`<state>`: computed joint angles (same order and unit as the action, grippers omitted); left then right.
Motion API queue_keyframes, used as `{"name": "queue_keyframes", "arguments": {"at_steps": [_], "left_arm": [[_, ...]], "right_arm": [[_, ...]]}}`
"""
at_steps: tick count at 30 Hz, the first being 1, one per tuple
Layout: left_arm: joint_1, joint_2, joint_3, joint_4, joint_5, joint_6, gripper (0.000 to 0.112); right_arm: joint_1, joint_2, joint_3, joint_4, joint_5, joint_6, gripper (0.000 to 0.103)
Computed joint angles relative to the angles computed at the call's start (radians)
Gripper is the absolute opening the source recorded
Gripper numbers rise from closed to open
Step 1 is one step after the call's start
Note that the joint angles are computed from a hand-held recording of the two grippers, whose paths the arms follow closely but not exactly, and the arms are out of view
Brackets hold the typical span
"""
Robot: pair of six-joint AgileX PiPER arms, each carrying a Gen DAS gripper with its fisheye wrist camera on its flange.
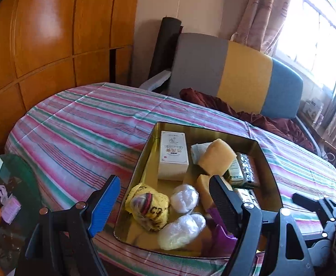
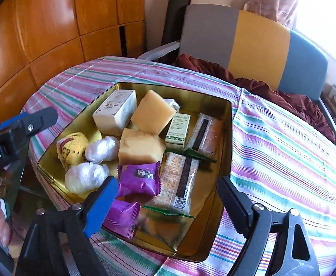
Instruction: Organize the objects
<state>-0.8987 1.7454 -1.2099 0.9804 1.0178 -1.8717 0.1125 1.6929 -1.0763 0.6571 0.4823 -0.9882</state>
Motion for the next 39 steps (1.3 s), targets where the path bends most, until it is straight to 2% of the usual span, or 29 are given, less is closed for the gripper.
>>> {"name": "queue_keyframes", "arguments": {"at_steps": [2, 4, 6, 10, 16, 21, 24, 29, 32, 35, 39], "left_arm": [[-0.003, 0.014, -0.025, -0.021, 0.043, 0.020, 0.080], [-0.012, 0.026, -0.042, -0.026, 0.086, 0.020, 0.080], [-0.012, 0.028, -0.047, -0.039, 0.097, 0.030, 0.080], [-0.010, 0.025, -0.054, -0.074, 0.099, 0.063, 0.080], [-0.009, 0.055, -0.120, -0.142, 0.180, 0.137, 0.080], [0.010, 0.042, -0.109, -0.187, 0.159, 0.159, 0.077], [0.025, 0.040, -0.108, -0.221, 0.137, 0.198, 0.077], [0.027, 0.050, -0.113, -0.229, 0.135, 0.207, 0.076], [0.018, 0.051, -0.118, -0.215, 0.149, 0.202, 0.075], [0.012, 0.044, -0.116, -0.202, 0.150, 0.199, 0.075], [0.006, 0.041, -0.118, -0.201, 0.143, 0.211, 0.075]], "right_arm": [[0.003, -0.014, 0.008, -0.015, -0.018, 0.028, 0.101], [0.005, -0.030, 0.014, -0.011, -0.032, 0.043, 0.103], [0.010, -0.038, 0.012, -0.028, -0.041, 0.078, 0.103], [0.045, -0.054, 0.011, -0.184, -0.085, 0.271, 0.103], [0.061, -0.076, 0.017, -0.306, -0.124, 0.458, 0.103], [0.063, -0.081, 0.010, -0.363, -0.118, 0.549, 0.103], [0.075, -0.078, 0.001, -0.462, -0.116, 0.669, 0.103], [0.081, -0.077, 0.002, -0.463, -0.116, 0.677, 0.103], [0.102, -0.079, 0.010, -0.535, -0.128, 0.750, 0.103], [0.105, -0.084, 0.015, -0.507, -0.126, 0.724, 0.103], [0.123, -0.082, 0.018, -0.557, -0.128, 0.773, 0.103]]}}
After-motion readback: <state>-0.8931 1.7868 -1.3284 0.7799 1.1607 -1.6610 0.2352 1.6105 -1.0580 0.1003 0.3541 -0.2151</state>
